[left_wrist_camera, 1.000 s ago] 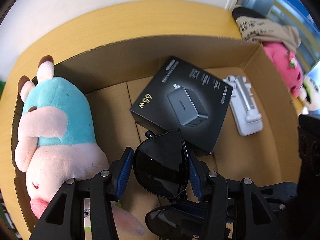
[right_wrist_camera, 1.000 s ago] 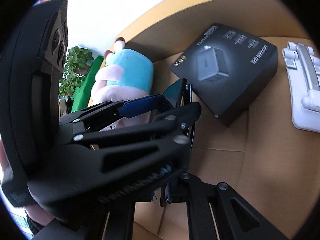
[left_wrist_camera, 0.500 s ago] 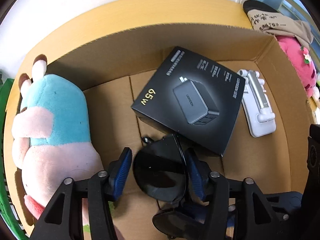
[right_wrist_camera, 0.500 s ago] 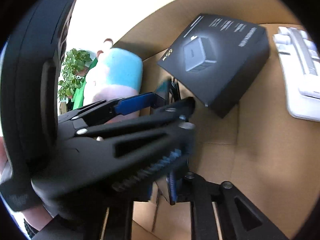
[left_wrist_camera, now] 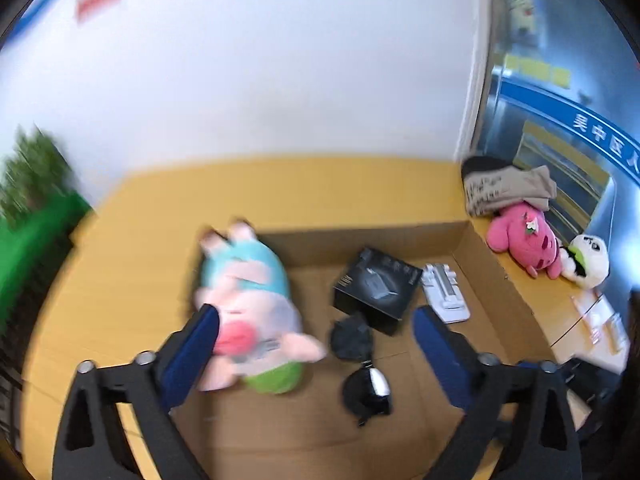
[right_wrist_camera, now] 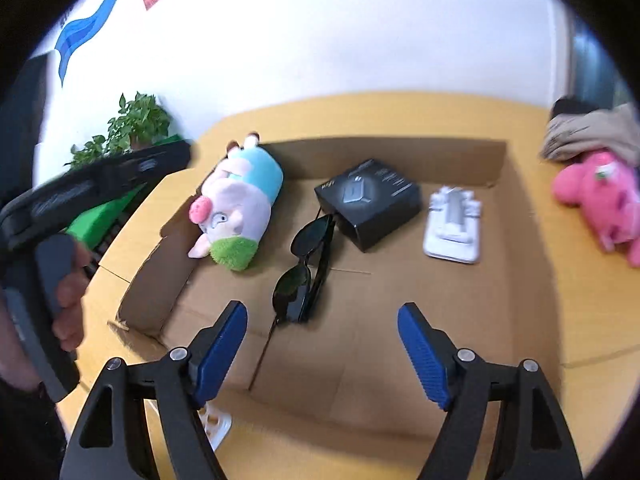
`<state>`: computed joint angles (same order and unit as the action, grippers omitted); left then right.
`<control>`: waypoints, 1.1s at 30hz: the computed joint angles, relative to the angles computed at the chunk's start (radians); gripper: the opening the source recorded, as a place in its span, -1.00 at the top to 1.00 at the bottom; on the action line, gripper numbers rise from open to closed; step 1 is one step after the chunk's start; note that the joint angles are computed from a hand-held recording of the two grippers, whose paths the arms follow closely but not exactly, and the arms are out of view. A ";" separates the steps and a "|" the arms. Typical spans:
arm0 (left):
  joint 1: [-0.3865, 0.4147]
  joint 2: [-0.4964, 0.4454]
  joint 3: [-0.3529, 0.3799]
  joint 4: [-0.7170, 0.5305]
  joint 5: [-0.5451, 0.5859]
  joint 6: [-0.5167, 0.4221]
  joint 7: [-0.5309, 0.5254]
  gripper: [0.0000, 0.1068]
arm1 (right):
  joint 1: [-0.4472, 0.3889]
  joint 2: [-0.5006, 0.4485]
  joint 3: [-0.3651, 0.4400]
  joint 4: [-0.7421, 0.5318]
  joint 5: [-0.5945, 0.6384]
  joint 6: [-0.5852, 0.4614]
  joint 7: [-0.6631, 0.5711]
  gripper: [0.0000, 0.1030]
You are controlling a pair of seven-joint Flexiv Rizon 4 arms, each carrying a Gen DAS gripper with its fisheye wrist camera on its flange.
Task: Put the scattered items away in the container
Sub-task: 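Open the right gripper to drop the sunglasses into the box, then withdraw the right gripper toward the clear phone case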
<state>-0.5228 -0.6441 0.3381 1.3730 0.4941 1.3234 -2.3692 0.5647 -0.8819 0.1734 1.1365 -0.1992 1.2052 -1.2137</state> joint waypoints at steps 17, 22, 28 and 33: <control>-0.263 0.133 0.158 0.177 0.447 -0.045 -0.569 -0.92 | 0.236 0.219 -0.370 0.430 -0.300 0.285 0.447 -0.51; -0.216 0.147 0.087 0.181 0.491 -0.045 -0.592 -0.92 | 0.216 0.227 -0.348 0.448 -0.344 0.292 0.487 -0.51; -0.155 0.166 0.003 0.196 0.535 -0.057 -0.595 -0.92 | 0.221 0.233 -0.364 0.467 -0.380 0.307 0.536 -0.51; -0.061 0.181 -0.072 0.251 0.530 -0.015 -0.559 -0.92 | 0.138 0.214 -0.224 0.458 -0.355 0.277 0.461 -0.51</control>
